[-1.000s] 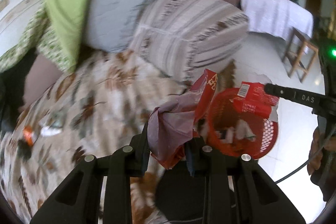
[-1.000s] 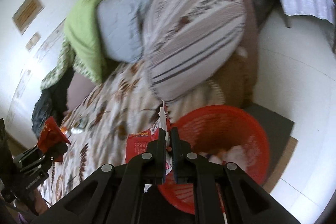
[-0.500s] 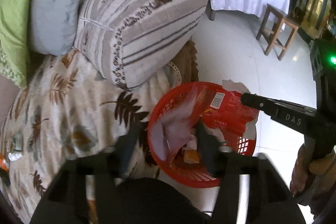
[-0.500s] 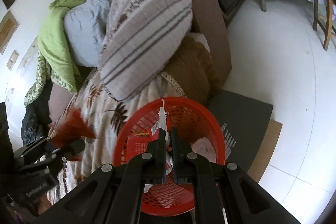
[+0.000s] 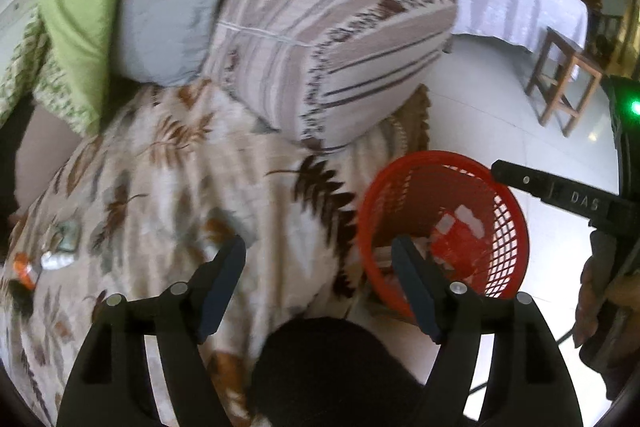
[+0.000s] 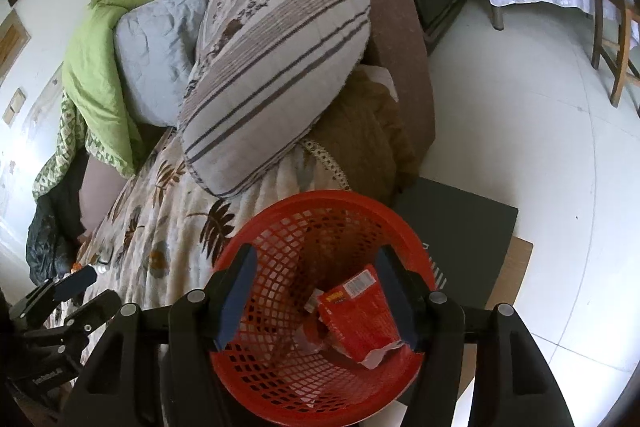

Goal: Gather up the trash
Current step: 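Carry the wrapper and packet to the red basket and open both tools, then return to the bed and grasp the pink crumpled paper with the left tool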

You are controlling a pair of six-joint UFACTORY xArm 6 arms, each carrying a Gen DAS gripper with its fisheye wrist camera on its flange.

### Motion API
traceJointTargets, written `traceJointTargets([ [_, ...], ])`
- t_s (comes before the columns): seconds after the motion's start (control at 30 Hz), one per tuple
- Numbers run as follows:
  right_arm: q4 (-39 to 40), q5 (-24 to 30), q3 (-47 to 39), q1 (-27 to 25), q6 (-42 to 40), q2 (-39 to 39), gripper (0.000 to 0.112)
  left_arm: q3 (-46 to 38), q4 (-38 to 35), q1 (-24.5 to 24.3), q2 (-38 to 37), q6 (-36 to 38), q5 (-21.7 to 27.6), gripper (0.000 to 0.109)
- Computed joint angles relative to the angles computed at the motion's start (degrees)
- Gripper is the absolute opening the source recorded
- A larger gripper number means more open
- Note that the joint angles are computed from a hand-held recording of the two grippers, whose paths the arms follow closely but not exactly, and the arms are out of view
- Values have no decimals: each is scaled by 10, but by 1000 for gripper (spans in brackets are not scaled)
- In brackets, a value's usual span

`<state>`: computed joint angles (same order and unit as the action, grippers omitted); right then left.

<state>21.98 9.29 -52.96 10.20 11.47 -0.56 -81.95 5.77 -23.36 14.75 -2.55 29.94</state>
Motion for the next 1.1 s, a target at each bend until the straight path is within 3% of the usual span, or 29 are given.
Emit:
traceJointTargets([
  [0.17, -37, 3, -18, 17, 24, 1, 65, 68, 41, 23, -55, -42, -30, 77],
  [0.27, -62, 12, -37, 36, 40, 7, 65, 115, 23, 44, -92, -43, -40, 77],
  [0.5, -21, 40, -130, 116, -42, 69, 66, 212, 105, 113, -174, -135, -36, 77],
  [0.67, 30, 72, -212, 163, -117, 125, 68, 273, 159, 188, -224, -205, -30, 77],
  [0.83, 37, 114, -281, 193, -144, 175, 71, 308, 214, 269, -245, -265, -18, 77],
  [1.1, 28, 182, -397, 228, -176, 262, 71, 281, 311, 425, -204, -376, -47, 77],
])
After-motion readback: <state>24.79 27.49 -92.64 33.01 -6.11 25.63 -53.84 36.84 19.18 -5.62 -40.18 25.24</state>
